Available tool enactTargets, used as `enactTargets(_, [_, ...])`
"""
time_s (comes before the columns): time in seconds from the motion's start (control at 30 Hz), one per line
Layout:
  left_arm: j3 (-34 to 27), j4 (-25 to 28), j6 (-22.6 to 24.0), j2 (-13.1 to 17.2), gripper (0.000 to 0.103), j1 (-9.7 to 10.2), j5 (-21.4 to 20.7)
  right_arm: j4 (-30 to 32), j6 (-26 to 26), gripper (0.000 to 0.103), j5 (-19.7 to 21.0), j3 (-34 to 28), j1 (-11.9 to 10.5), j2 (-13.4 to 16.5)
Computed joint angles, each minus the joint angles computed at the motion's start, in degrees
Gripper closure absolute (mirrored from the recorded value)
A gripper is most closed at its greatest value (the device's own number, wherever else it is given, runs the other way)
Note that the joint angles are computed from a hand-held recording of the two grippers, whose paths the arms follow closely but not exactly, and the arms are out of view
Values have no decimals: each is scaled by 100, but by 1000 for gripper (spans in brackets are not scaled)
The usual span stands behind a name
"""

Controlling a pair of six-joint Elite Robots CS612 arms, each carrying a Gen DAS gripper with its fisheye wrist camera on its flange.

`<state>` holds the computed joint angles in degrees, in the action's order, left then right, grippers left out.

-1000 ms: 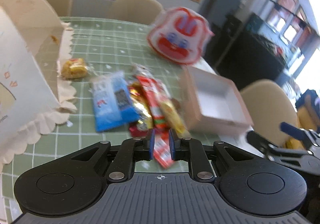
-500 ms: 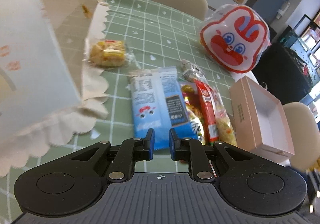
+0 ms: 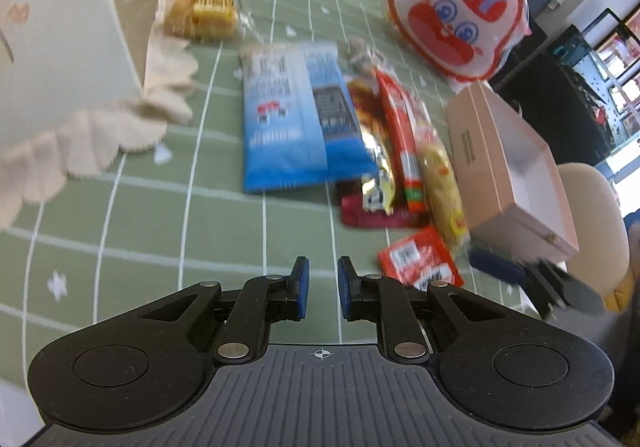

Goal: Organize snacks
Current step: 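Grasp the red spicy-strip packet with the right gripper while the left gripper approaches the cereal bar, then grasp the clear cereal bar with the left gripper and lift it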

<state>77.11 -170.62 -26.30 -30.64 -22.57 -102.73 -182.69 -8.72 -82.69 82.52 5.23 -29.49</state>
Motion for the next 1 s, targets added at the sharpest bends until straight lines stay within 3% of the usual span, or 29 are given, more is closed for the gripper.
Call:
enactTargets(0.1, [45,-65,-162,1,85,-4,-188,219,-122,22,73,-81,-7,35])
enactTargets(0.13, [41,-94,-196,6,85,-12,-231,201,-173,30,65,-55,-11,26])
enactTargets(0.2, [-3,-136,-232,34,85,-32,-307,127,-234,35,107,75,-32,-41])
enactTargets(0.27, [-97,-123,-206,83,85,-62,-380,-71,-305,50,186,291,-64,-152])
enactTargets(0.47, [-398,21,84,233,85,-184,-634,-160,-501,52,118,782,-131,-411])
enactTargets(0.6, [-686,71,-188,364,85,-258,-613,-333,-389,52,-154,1038,-204,-515])
enactTargets(0.67, [-863,-68,-469,451,85,-339,-350,-380,-202,42,-231,1139,-266,-556])
enactTargets(0.73, [-1044,-305,-465,544,85,-469,182,-331,20,32,-251,1201,-328,-591])
enactTargets(0.8, [-1231,-42,-163,576,85,-629,888,-324,131,30,-322,1249,-366,-616])
enactTargets(0.87, [-1404,359,20,609,85,-735,1341,-439,183,27,-447,1316,-391,-627])
enactTargets(1.0, [-1630,838,288,694,78,-848,1750,-524,404,25,-558,1377,-469,-618])
